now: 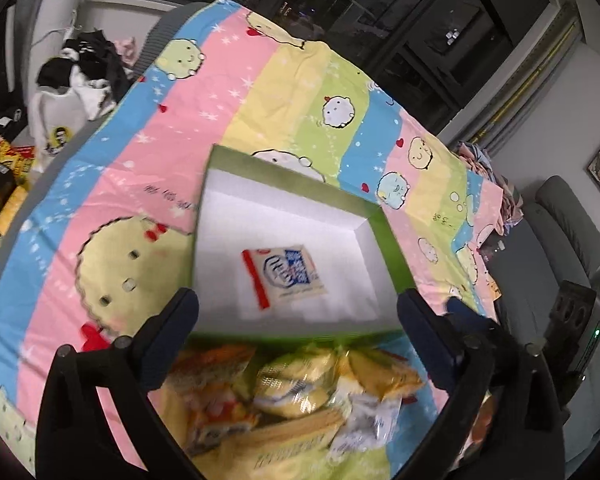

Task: Organize snacks
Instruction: 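Carry the snack into the green box and open the left gripper, then move the left gripper back to the pile toward the white bag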

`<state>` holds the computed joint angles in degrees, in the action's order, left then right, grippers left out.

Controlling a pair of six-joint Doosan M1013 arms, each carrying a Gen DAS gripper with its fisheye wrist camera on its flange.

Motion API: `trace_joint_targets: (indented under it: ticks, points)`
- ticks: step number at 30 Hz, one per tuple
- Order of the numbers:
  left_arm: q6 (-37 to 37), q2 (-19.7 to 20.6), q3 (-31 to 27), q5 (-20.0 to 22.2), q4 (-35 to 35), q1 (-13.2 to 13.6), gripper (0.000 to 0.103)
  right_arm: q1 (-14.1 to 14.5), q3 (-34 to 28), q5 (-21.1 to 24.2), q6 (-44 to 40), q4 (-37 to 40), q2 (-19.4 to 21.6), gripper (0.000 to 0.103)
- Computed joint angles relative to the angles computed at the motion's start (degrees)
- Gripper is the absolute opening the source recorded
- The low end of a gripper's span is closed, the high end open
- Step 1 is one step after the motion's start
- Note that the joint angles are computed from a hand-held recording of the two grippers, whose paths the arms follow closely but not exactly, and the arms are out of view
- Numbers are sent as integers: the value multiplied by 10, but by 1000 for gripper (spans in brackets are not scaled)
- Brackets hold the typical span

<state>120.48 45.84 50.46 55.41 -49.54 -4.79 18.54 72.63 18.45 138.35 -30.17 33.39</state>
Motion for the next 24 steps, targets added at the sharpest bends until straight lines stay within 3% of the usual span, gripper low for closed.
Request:
trace_joint_targets:
  ticks: [5,12,24]
  points:
    - [8,-27,50,-5,-8,7,101,0,59,-7,114,-79,-35,62]
    - [3,-55,106,2,-3,10,102,4,119,-23,160,-86,-63,62]
    - [34,-75,165,45,0,-2,102,15,154,-59,-90,172,-55,62]
